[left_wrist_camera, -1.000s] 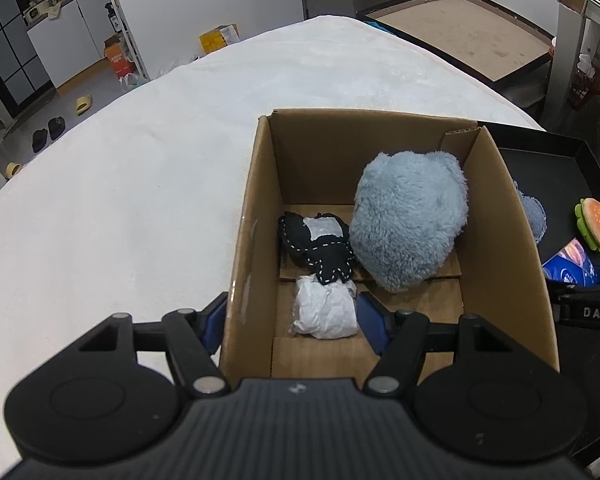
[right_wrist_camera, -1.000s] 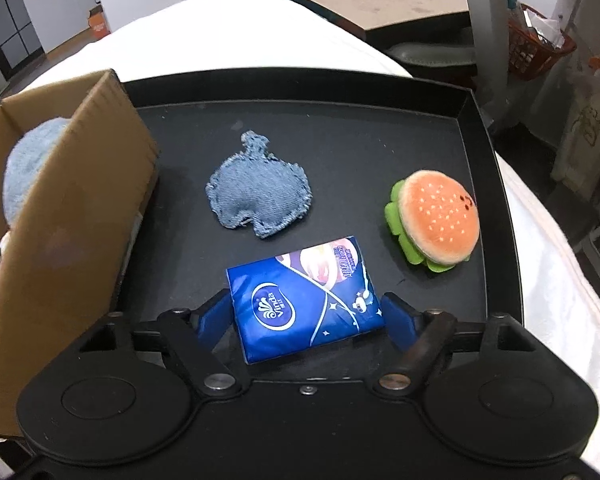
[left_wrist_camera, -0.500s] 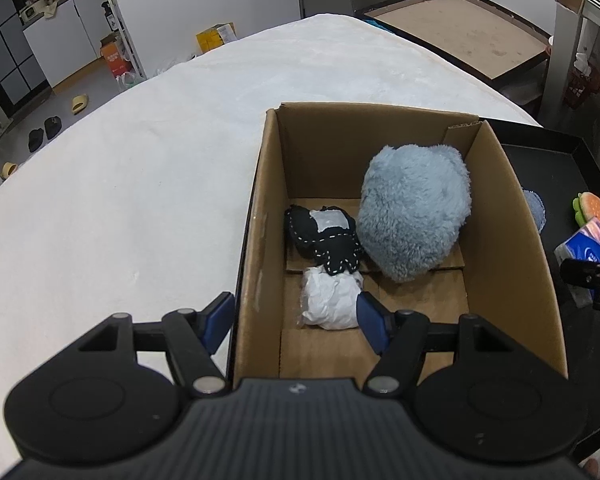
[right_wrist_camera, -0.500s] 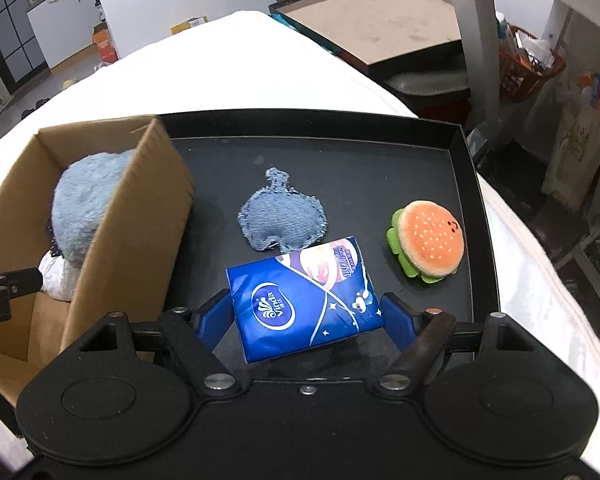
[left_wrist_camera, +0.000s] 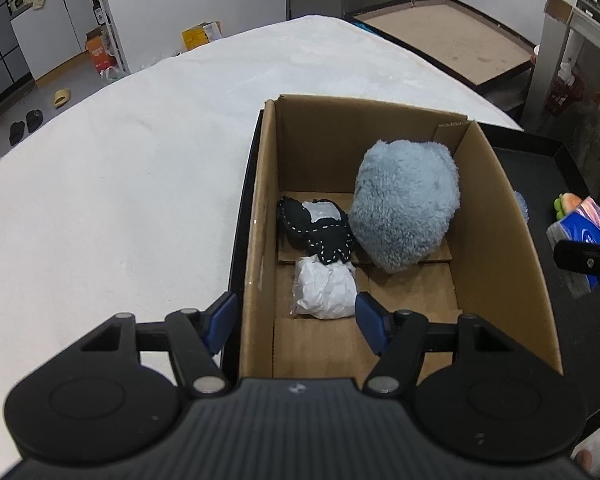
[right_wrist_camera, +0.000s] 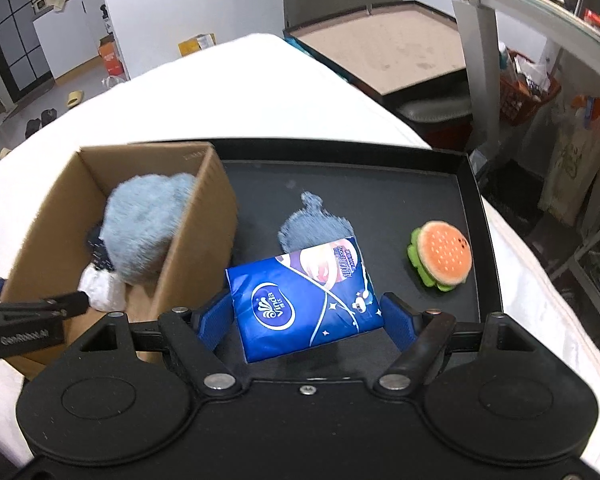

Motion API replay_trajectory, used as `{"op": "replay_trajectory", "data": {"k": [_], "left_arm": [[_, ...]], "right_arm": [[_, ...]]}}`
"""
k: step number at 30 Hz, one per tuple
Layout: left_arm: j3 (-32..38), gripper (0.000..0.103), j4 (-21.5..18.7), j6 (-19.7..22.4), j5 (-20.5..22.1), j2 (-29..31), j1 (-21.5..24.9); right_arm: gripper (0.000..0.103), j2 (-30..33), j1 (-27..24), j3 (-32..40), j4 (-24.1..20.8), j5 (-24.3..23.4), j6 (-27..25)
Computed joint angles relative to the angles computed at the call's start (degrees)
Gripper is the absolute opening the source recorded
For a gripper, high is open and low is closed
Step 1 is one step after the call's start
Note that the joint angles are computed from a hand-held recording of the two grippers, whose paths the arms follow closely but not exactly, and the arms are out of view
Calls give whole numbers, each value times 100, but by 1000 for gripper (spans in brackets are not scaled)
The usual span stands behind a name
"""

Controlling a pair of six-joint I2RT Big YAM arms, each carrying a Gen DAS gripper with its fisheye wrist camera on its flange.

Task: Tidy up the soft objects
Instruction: 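Carry the tissue pack into the box and open the right gripper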

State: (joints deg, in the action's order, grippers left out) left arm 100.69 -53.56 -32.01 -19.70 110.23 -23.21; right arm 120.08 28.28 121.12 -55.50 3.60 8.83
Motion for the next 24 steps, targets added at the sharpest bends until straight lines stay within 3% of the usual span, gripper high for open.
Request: {"op": "replay_trajectory", "data": {"k": [7,24], "left_arm": [[-247,55,271,-76,176,-149,76],[-649,14,533,-351,479,-379,273]], "right_arm": [[77,-59,165,172,31,73,-37],[77,288,580,1038,-262,361,-315]]}}
